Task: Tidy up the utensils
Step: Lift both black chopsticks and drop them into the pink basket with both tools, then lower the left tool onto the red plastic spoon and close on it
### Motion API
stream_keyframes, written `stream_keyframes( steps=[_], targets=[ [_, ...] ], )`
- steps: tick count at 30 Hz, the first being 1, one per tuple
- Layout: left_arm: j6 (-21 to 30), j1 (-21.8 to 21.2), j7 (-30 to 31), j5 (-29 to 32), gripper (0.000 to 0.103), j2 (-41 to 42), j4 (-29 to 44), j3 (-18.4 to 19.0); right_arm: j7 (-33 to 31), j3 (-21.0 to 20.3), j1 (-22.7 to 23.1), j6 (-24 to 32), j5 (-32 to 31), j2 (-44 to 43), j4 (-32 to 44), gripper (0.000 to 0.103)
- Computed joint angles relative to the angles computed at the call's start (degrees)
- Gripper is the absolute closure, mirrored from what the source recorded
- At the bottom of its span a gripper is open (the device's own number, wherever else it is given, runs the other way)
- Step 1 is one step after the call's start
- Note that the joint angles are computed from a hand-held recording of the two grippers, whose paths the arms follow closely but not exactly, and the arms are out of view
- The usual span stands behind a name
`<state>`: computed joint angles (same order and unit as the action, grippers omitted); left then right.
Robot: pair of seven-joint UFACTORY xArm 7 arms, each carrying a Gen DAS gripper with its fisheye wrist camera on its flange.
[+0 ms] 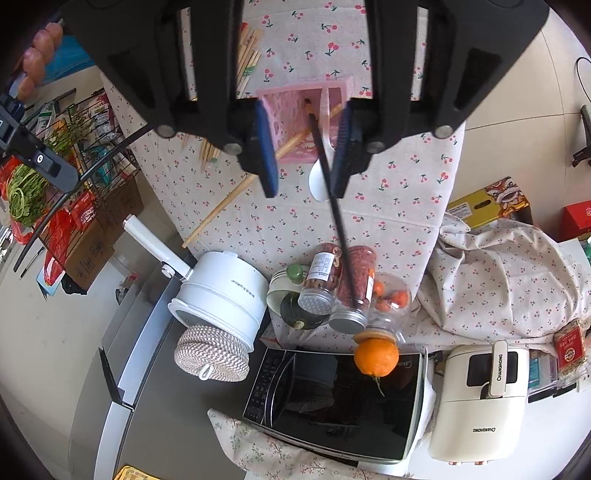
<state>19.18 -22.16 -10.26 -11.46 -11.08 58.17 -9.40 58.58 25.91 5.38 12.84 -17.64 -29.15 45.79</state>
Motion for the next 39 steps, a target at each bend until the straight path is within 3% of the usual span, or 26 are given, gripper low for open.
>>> stream_keyframes(
  steps=[9, 17, 25, 31, 34, 37, 38, 39],
  targets=[
    [2.6, -0.9, 4.4, -1.0, 0.035, -5.3, -3.8, 1.5, 2.3, 2.4, -3.3, -3.8, -1.3, 2.0, 2.4, 0.097],
    [6.4, -0.6, 8.6, -3.0, 0.033, -8.8, -8.3, 3.0, 6.4, 9.9, -11.5, -8.2, -6.1, 5.7, 6.6, 0.097],
    [9.0, 0.0, 9.9, -2.7, 0.033, -9.5, -10.1, 2.8, 12.2, 16.6, -17.2, -6.3, -14.6, 13.2, 12.0, 0.097],
    [9.3, -0.2, 10.7, -3.5, 0.033, -9.6, -10.0, 2.7, 14.9, 13.6, -13.7, -6.2, -17.4, 19.9, 13.6, 0.097],
    [9.5, -0.4, 11.0, -3.6, 0.032, -9.3, -9.9, 2.6, 13.6, 10.2, -10.1, -6.3, -16.1, 21.6, 13.6, 0.093],
    [10.0, -0.4, 11.2, -3.6, 0.029, -9.0, -9.6, 2.4, 14.6, 7.7, -8.0, -7.1, -16.8, 21.1, 13.0, 0.067],
    [10.1, -0.4, 11.2, -3.6, 0.029, -9.0, -9.6, 2.3, 16.0, 7.3, -7.9, -7.5, -17.9, 20.4, 12.6, 0.053],
    [10.3, -0.5, 11.2, -3.6, 0.029, -8.9, -9.5, 2.2, 17.8, 7.0, -8.1, -8.5, -19.5, 19.5, 12.0, 0.049]
  ],
)
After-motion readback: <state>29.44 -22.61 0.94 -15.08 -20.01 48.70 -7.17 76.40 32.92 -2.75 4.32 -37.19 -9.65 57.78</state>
